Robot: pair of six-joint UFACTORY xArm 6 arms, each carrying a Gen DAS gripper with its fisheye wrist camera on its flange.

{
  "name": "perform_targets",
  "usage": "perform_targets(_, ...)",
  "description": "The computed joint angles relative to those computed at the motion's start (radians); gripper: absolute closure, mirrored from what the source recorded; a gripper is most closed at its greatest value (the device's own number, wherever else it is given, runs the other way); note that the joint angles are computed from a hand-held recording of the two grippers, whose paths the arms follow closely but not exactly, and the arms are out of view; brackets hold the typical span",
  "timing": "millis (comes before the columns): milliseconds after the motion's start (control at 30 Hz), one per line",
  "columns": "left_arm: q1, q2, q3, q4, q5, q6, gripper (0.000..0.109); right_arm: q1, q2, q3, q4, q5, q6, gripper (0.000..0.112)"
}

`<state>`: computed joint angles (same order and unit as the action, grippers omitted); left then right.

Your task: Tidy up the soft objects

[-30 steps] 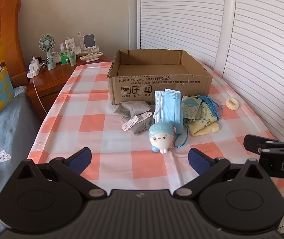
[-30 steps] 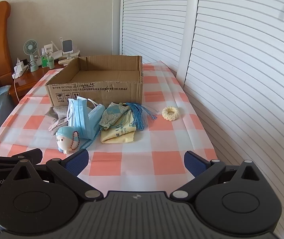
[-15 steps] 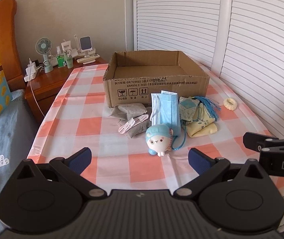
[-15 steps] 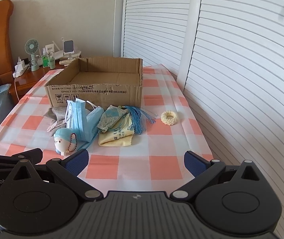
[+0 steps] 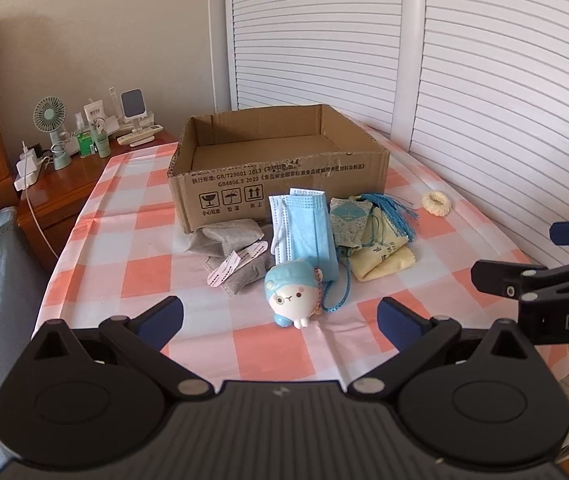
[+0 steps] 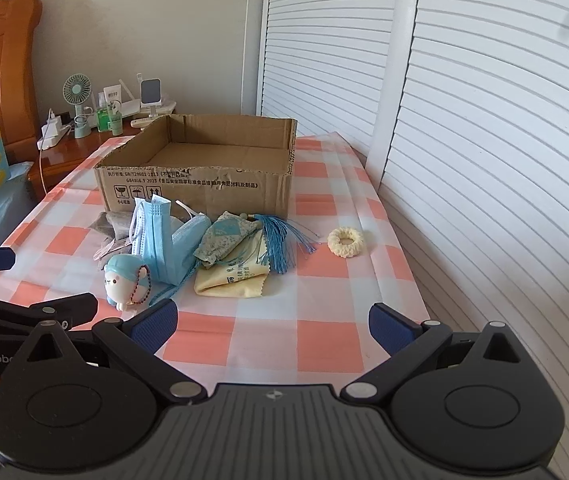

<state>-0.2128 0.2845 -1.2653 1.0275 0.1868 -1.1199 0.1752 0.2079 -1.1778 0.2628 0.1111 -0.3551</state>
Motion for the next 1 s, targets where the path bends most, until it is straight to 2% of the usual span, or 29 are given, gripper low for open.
perform_targets(133, 0.001, 0.029, -0.018, -0.031, -0.018, 0.071, 0.006, 0.005, 0.028, -0.032, 0.139, 0.018, -0.137, 0.009)
perform_targets(300, 0.012, 0.072, -0.037, -0.144, -0.075, 0.186, 0.006, 0.003, 0.065, -0.072, 0.256, 0.035, -0.262, 0.009)
perform_targets(433, 0.013, 0.103, -0.043, -0.303, -0.107, 0.341, 0.006, -0.003, 0.104, -0.106, 0.317, 0.050, -0.335, 0.009)
perform_targets(533, 0.010, 0.127, -0.048, -0.431, -0.113, 0.465, 0.006, -0.014, 0.139, -0.126, 0.284, 0.059, -0.326, 0.009)
perform_targets(767, -0.001, 0.172, -0.069, -0.684, -0.099, 0.696, 0.006, -0.052, 0.215, -0.175, 0.145, 0.102, -0.207, 0.009)
perform_targets(833, -0.009, 0.184, -0.076, -0.773, -0.096, 0.777, 0.006, -0.057, 0.229, -0.184, 0.143, 0.108, -0.210, 0.009)
perform_targets(900, -0.012, 0.194, -0.082, -0.804, -0.096, 0.814, 0.006, -0.059, 0.241, -0.192, 0.140, 0.115, -0.217, 0.009)
perform_targets(1000, -0.020, 0.205, -0.085, -0.876, -0.103, 0.898, 0.006, -0.059, 0.246, -0.201, 0.225, 0.128, -0.294, 0.009)
